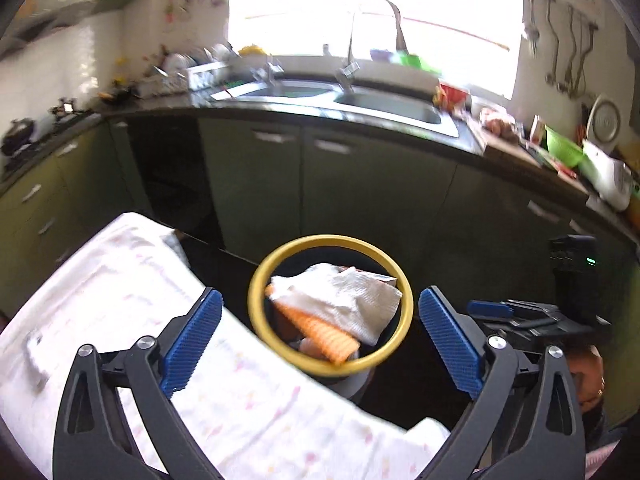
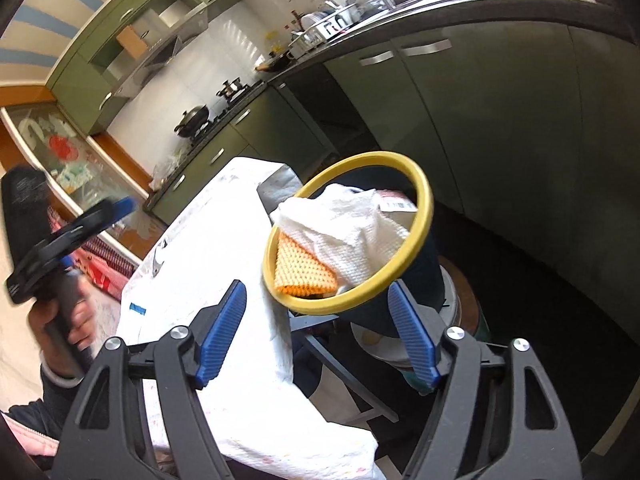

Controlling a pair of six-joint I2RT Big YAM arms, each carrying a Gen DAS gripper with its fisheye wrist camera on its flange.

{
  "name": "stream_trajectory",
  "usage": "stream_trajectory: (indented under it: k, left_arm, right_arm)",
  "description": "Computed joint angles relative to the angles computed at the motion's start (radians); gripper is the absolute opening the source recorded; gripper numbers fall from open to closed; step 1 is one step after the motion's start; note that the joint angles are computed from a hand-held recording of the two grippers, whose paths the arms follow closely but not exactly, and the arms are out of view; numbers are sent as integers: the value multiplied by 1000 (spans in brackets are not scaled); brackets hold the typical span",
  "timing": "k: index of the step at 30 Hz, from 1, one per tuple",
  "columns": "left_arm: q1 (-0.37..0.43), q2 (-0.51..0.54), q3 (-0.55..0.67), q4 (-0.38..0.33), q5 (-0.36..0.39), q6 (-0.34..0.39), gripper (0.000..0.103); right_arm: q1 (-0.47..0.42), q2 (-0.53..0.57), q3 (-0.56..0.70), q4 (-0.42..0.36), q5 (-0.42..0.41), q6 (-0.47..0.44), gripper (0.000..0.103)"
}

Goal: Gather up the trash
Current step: 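Grasp the white toothpaste tube by its body with the right tool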

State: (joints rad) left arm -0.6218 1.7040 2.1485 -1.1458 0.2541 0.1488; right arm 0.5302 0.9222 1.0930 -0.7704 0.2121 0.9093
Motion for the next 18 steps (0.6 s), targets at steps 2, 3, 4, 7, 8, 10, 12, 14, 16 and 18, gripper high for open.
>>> stream_trajectory:
  k: [2, 3, 4, 7, 8, 10, 12, 14, 16, 18]
  left_arm:
    - [27, -101, -125, 54, -16, -11, 98]
    - [46, -160, -197, 83, -23, -16, 98]
    - [63, -202, -248, 101, -26, -18, 98]
    - [119, -347, -424, 175, -79, -31, 98]
    - [134, -385, -471, 199, -103, -34, 98]
    - [180, -473, -569, 239, -157, -37, 98]
    - [230, -539, -639, 256, -182, -41, 98]
    - [291, -604, -703, 265, -220, -47, 98]
    - [359, -650, -751, 272, -222, -46, 98]
    - [428, -688, -794, 279, -213, -48, 98]
  right_arm:
    - [16, 32, 30, -12, 1, -14, 71]
    - [25, 51, 47, -18, -3, -24, 71]
    - [32, 67, 62, -23, -6, -34, 71]
    - [73, 140, 129, -35, -10, -68, 71]
    - [84, 164, 151, -35, -17, -80, 71]
    - [115, 227, 207, -31, -37, -112, 71]
    - [149, 305, 283, -40, -54, -152, 71]
    - [181, 378, 360, -52, -63, -184, 71]
    - [214, 459, 446, -55, -86, -217, 71]
    - [246, 544, 544, -68, -106, -246, 71]
